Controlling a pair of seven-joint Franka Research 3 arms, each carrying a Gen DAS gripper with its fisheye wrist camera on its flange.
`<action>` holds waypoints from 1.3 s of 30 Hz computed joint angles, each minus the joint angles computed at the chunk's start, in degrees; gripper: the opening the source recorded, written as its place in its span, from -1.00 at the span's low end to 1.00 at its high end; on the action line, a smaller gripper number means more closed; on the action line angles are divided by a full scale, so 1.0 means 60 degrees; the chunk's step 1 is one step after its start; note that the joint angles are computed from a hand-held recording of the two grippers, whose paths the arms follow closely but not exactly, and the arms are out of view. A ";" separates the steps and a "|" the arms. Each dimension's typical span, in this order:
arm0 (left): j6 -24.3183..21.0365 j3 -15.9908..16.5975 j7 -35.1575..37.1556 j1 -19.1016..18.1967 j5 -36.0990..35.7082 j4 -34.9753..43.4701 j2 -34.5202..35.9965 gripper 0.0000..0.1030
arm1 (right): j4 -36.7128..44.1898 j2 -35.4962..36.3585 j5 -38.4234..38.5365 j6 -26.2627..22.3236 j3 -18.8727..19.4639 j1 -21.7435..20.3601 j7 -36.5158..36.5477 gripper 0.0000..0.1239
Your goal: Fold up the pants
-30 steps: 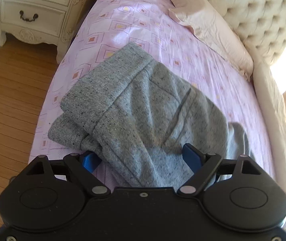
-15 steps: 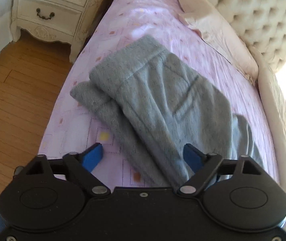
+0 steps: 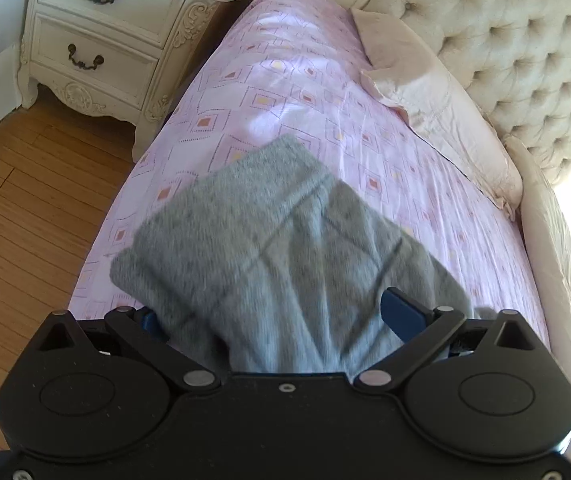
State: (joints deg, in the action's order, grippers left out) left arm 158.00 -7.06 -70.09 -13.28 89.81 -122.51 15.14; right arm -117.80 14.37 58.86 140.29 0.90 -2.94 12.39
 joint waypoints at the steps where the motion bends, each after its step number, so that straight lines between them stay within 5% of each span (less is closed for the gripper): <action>1: 0.0031 -0.0009 0.0279 0.0061 -0.0375 -0.0025 -0.0035 0.56 | 0.0034 -0.0008 -0.0082 -0.0030 -0.0013 0.0012 0.0087 -0.55; 2: 0.0097 -0.0015 0.0570 0.0112 -0.0792 -0.0076 -0.0098 0.35 | 0.0031 -0.0052 -0.0097 -0.0005 -0.0007 0.0019 0.0061 -0.55; 3: 0.0244 -0.0110 0.0807 0.0280 -0.0997 -0.0134 -0.0148 -0.09 | -0.0033 -0.0141 0.0097 0.0179 0.0049 0.0028 -0.0209 -0.56; 4: 0.0727 0.0128 0.0466 0.0208 -0.0533 -0.0159 -0.0195 -0.26 | -0.0113 -0.0229 0.0468 0.0398 0.0127 0.0026 -0.0643 -0.56; 6: 0.0756 0.0110 0.0233 0.0208 -0.0218 -0.0294 -0.0415 -0.28 | -0.0089 -0.0270 0.0977 0.0540 0.0198 0.0070 -0.1170 -0.56; 9: 0.0428 -0.0092 0.1948 0.0182 -0.1347 -0.0423 -0.0761 -0.29 | 0.0086 -0.0121 0.0830 0.0411 0.0171 0.0239 -0.0799 -0.59; 12: 0.0182 -0.0194 0.2903 0.0097 -0.1961 -0.0489 -0.1096 -0.30 | 0.0003 0.0095 -0.0445 0.0519 0.0031 0.0660 -0.0100 -0.68; 16: 0.0250 -0.0249 0.3657 0.0135 -0.2284 -0.0559 -0.1376 -0.30 | -0.0937 -0.0403 0.0415 0.1924 0.0509 0.0702 -0.2355 -0.68; 22: -0.0139 -0.0350 0.5318 0.0091 -0.3925 -0.0395 -0.1260 -0.30 | -0.1358 -0.0701 0.0528 0.2153 0.0423 0.0885 -0.3096 -0.67; 29: -0.1069 -0.0482 0.6877 -0.0183 -0.5371 -0.0113 -0.1236 -0.30 | -0.1341 -0.0727 0.0700 0.1887 0.0265 0.0937 -0.2659 -0.67; 39: -0.2408 -0.0691 0.7733 -0.0693 -0.5604 0.0471 -0.1278 -0.30 | -0.0965 -0.0625 0.0367 0.0470 0.0014 0.0583 -0.1780 -0.68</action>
State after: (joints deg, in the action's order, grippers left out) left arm 143.56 -11.20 -23.69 -17.43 56.19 -119.69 7.47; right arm -123.58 10.62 61.06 143.11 0.98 0.56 1.72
